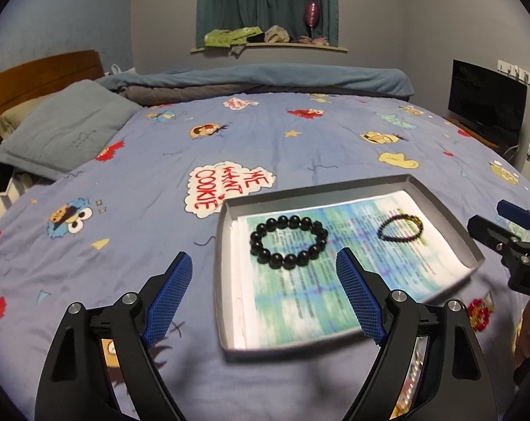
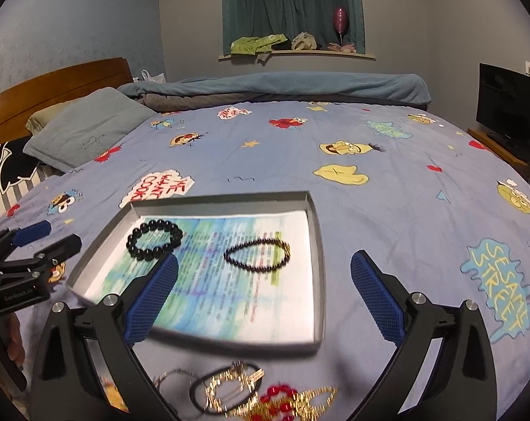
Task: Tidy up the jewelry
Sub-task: 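Move both open tools back toward the jewelry pile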
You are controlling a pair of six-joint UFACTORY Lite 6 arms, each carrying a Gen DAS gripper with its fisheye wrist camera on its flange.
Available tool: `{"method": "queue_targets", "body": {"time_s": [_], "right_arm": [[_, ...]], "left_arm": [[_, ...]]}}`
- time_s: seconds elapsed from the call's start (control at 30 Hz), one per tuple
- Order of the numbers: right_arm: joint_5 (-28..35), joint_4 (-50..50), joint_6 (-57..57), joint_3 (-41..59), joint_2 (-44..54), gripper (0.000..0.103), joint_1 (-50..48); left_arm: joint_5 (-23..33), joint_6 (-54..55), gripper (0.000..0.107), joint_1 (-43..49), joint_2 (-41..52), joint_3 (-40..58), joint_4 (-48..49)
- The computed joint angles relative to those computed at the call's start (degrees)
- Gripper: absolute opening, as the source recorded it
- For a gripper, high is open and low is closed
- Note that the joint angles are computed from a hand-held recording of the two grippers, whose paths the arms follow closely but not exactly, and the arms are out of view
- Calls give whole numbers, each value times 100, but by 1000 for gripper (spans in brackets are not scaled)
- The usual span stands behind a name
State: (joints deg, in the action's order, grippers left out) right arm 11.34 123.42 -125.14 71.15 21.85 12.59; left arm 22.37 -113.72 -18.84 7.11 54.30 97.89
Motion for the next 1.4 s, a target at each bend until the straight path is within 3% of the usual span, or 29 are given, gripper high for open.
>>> {"method": "queue_targets", "body": {"time_s": [0.5,1.17,1.33,1.4], "right_arm": [[570,2186,-2689,-2096,-1366,97,-330],[1085,1613,-2693,-3423,-1990,97,-978],[1162,1570,-2792,-3525,-1968,97,-1044],[1146,1593,-2829,-3496,-1909,93,-1051]], "left_arm": [[675,-688,91,-1020,-1199,-1588,162],[1037,-2465,91,-2067,-1246,-2875,882],[881,-2876,91,-2137,-1254,-2998,1161],[992,-2880,91,-2216,-1174,-2990,1145]]}}
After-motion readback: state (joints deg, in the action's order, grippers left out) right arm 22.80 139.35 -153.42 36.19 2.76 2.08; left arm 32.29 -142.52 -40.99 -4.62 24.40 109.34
